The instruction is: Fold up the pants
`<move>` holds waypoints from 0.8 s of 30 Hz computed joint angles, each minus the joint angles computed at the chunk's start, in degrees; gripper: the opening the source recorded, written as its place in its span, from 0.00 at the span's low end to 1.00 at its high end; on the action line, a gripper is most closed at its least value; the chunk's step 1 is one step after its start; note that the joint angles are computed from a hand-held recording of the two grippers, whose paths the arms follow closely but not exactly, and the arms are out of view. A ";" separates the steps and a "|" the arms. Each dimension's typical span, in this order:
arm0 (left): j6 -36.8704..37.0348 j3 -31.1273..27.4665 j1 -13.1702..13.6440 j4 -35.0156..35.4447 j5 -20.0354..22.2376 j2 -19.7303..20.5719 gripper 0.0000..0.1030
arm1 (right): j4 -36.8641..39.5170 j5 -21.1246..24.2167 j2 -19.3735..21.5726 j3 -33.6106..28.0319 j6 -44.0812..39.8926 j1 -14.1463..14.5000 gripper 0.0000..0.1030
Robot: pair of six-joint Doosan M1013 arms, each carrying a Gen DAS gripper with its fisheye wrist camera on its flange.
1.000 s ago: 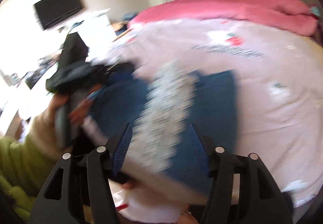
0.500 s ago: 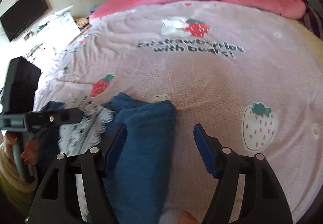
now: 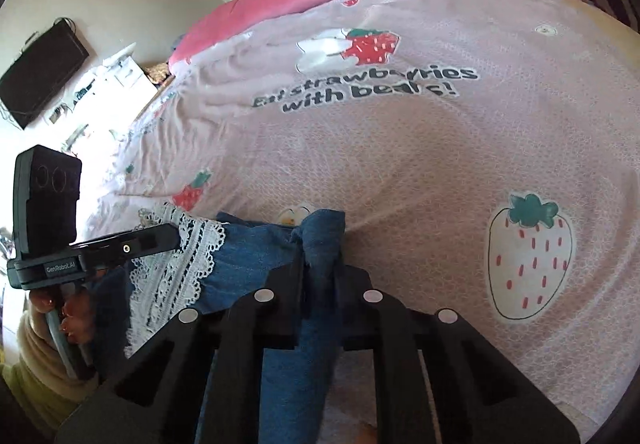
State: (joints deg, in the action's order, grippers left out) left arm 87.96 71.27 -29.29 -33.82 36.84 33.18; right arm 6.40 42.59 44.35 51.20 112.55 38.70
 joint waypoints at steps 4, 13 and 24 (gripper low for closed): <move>-1.20 0.89 0.00 1.22 -1.13 -0.29 0.22 | -1.17 -1.54 -0.73 1.35 0.99 0.05 0.24; -6.95 8.79 -1.39 9.67 -10.09 -7.12 0.60 | -10.42 -11.66 -8.95 12.72 4.40 2.48 0.57; -23.36 18.55 -5.44 25.89 -14.37 -14.34 0.70 | -17.43 -13.30 -14.17 21.84 -4.95 8.62 0.62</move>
State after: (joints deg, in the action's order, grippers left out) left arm 64.59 89.82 -34.73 -7.94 22.47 18.85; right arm -11.03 29.29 30.18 73.04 107.60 47.32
